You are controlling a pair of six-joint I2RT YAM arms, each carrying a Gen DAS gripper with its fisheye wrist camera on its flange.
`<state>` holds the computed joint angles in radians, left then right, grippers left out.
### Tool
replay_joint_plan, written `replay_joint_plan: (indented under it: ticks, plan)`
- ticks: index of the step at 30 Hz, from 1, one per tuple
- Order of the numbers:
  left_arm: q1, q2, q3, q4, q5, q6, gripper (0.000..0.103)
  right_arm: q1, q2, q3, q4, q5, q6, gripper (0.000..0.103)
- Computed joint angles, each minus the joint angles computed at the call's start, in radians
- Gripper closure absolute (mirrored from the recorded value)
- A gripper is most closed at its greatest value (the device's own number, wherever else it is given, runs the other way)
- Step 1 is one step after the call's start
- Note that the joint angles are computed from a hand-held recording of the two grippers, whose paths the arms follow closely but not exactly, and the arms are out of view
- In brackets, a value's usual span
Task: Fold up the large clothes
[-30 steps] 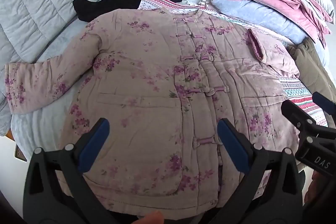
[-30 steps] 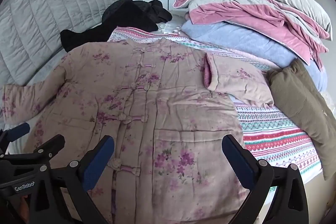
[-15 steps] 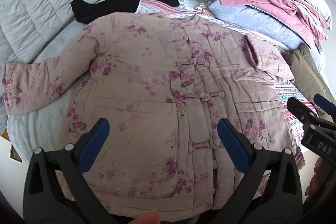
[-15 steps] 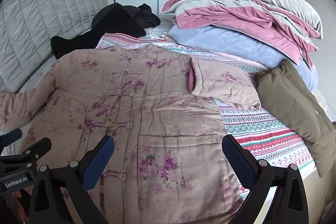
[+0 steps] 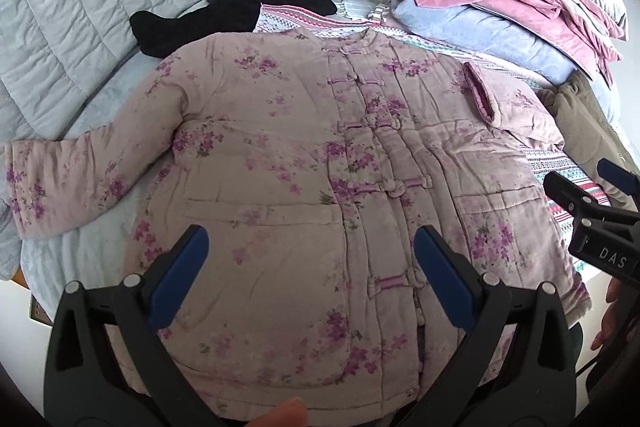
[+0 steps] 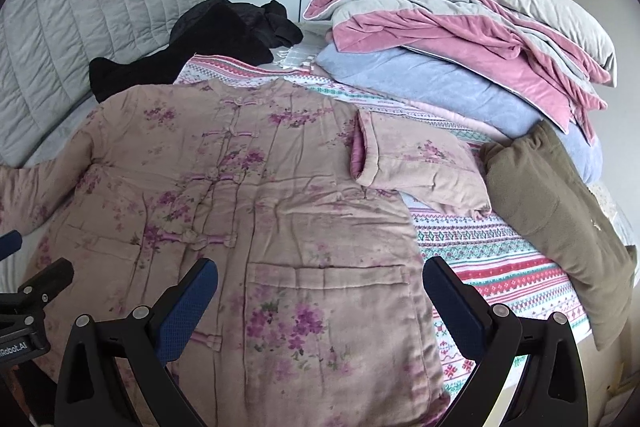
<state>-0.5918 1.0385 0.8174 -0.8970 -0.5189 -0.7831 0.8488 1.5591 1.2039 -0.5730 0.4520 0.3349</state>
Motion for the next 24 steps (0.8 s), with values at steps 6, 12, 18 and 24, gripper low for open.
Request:
replay_joint_plan:
  ticks: [6, 12, 18, 24]
  plan:
    - [0.054, 0.002, -0.008, 0.038, 0.063, 0.059, 0.001, -0.028, 0.031, 0.027, 0.007, -0.024, -0.024, 0.0]
    - [0.076, 0.035, -0.001, 0.061, 0.053, 0.097, 0.001, -0.059, 0.068, 0.055, 0.01, -0.045, -0.045, 0.0]
    - [0.151, 0.013, -0.031, 0.167, 0.21, 0.178, 0.001, -0.097, 0.109, 0.064, 0.036, -0.051, -0.113, 0.0]
    - [0.203, -0.006, -0.079, 0.285, 0.312, 0.277, 0.001, -0.217, 0.2, 0.156, 0.048, -0.124, -0.3, 0.0]
